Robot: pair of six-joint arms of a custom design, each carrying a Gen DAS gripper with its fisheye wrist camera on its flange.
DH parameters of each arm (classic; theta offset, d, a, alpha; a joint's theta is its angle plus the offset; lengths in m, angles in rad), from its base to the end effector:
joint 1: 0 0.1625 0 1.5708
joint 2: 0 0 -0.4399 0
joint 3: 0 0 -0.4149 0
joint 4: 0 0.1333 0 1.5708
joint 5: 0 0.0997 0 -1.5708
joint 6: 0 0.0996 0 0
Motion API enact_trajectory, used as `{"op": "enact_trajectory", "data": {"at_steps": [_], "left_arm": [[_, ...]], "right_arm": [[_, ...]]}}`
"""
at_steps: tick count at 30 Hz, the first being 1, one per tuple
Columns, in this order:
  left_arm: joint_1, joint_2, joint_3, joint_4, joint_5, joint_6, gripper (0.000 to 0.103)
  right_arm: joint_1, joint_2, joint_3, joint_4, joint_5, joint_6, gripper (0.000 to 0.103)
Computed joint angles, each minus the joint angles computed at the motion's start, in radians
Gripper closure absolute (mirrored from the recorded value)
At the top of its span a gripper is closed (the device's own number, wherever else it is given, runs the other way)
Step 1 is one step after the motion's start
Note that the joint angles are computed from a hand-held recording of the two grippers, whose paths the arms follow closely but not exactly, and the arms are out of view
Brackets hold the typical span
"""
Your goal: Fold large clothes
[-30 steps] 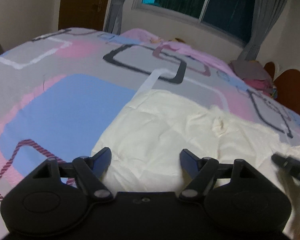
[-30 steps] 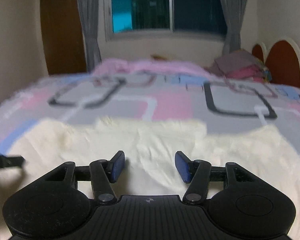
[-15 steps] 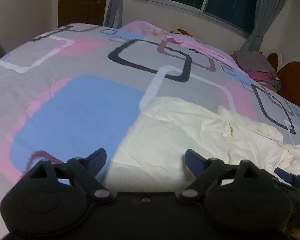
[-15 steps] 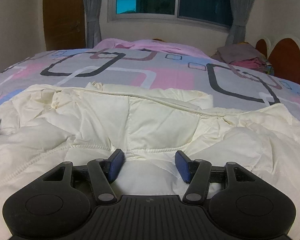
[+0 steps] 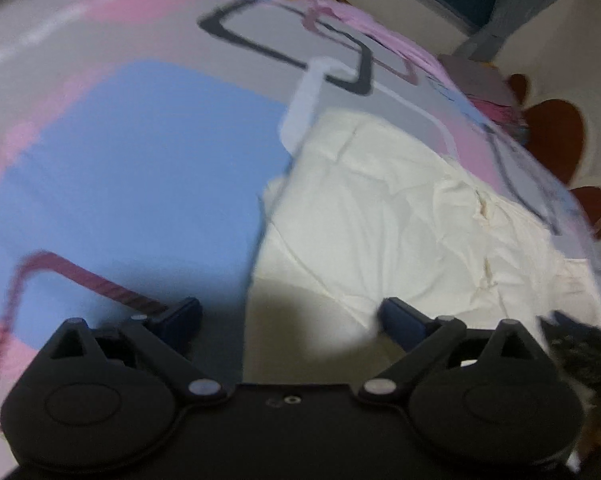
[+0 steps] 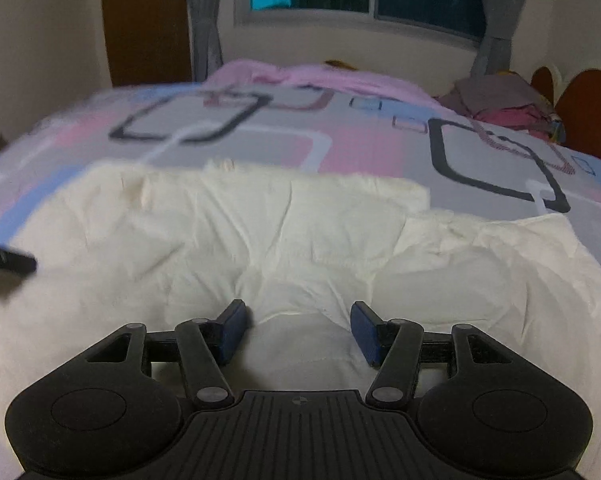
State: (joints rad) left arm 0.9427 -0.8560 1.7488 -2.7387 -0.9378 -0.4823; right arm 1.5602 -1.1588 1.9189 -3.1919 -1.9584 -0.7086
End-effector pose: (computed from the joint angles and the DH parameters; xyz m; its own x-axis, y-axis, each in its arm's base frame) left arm -0.2360 -0.6521 0.1214 -0.9239 -0.0567 -0.3784 0.1546 0.8493 -0.5047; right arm 0.0892 -0.6128 0.2953 -0.7051 -0.1990 0.6806 -0.5952 0.6877 -0.4156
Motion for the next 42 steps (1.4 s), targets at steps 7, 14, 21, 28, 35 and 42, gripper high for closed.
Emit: {"op": "enact_trajectory", "data": {"at_steps": [7,14,21,28,35,42], "left_arm": [[0.033,0.013,-0.013,-0.059,-0.161,0.095,0.043],[0.007,0.01,0.008,-0.126,-0.173,0.026,0.084],[-0.096,0.009,0.025,-0.232,-0.105,0.022,0.086],[-0.211,0.076,-0.068,-0.227,-0.051,0.029,0.086],[-0.283,0.215,-0.226,-0.182,-0.051,0.084,0.086],[-0.303,0.365,-0.341,-0.12,-0.15,0.096,0.086]], "right_arm": [[-0.011,0.04,0.009,-0.064,-0.016,-0.04,0.046],[-0.025,0.039,0.012,-0.064,0.011,-0.04,0.046],[-0.048,0.009,0.006,0.007,0.072,-0.045,0.046],[-0.094,-0.093,-0.04,0.225,0.221,0.038,0.046],[-0.159,-0.201,-0.035,0.217,0.245,-0.027,0.046],[-0.233,-0.201,-0.063,0.312,0.313,0.042,0.046]]}}
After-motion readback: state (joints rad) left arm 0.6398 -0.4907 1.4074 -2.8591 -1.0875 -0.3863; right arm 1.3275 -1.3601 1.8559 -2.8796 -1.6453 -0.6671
